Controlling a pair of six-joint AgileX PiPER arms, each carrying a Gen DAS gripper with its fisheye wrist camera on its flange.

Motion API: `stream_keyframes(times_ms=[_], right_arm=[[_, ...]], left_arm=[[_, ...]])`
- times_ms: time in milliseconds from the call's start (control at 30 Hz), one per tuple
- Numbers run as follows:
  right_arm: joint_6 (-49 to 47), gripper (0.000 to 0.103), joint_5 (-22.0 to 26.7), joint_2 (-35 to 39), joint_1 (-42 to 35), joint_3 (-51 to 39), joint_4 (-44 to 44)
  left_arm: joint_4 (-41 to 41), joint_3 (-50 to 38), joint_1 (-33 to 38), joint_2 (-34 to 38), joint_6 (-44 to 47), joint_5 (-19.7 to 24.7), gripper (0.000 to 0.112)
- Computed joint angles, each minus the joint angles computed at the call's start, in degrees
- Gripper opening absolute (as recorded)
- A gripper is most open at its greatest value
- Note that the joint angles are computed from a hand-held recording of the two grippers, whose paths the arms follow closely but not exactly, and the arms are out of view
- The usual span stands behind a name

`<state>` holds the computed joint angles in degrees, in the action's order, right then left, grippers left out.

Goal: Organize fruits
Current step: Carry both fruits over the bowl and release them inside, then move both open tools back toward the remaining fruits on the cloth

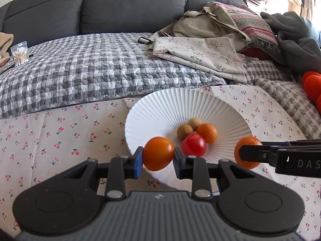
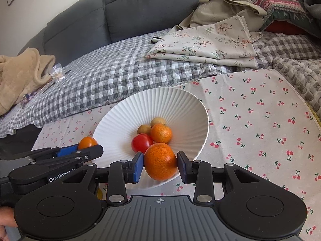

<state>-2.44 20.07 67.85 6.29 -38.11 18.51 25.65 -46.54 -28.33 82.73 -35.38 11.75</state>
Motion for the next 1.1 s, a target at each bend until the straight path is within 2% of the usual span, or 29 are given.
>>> stream_keyframes(times_ms=[133,300,367,433,533,600,667,800,900,967,1100], right_arm=[[1.4,0.035,-1.5,0.8,0.8,0.4,-1.2],[-1.2,0.037,-2.4,1.2,0.6,0.8,1.8],[-1.4,0.038,-2.3,0.9,0.2,0.8,2.8],[-4.3,0.038,-2.4,-0.1,-1.1,1.0,6.6],[-9.3,0.041,-1.1,-1.2,-3.5,0.9,12.3],[-7.5,0.042,-0.3,-1.6,-3.6,0.6,10.4],[-7.4,0.043,0.4,-2.1,-3.6,0.5,10.1],[-2.9,0.051,1.3,-2.8,-2.6,0.3,5.9],[-1.1,0.053,2.4,-3.0,-1.6,0.3,4.5],[-0.9,0.056,3.0,-3.4,-0.7,0.3,4.1],[5.6,0.068,3.2,-4.7,2.7,0.1,-3.7]], left_arm=[[7.2,-0.3,-1.4,1.9,-7.3,-0.5,0.029],[15.1,0.0,-2.6,2.9,-13.9,-0.5,0.030],[11.1,0.0,-2.1,2.7,-10.1,-1.0,0.032],[3.7,-0.1,-1.1,2.3,-3.4,-1.4,0.041],[-0.3,0.3,0.0,1.1,-0.4,-1.8,0.053],[-2.8,0.5,0.8,0.4,1.4,-1.7,0.056],[-11.5,0.4,2.2,-0.2,9.4,-1.6,0.056],[-18.9,0.8,3.9,-1.5,16.0,-1.1,0.057],[-25.0,1.2,4.9,-2.5,21.5,-0.6,0.059],[-27.4,1.3,5.2,-3.1,23.4,0.2,0.061],[-26.6,1.9,4.7,-4.9,22.3,1.2,0.067]])
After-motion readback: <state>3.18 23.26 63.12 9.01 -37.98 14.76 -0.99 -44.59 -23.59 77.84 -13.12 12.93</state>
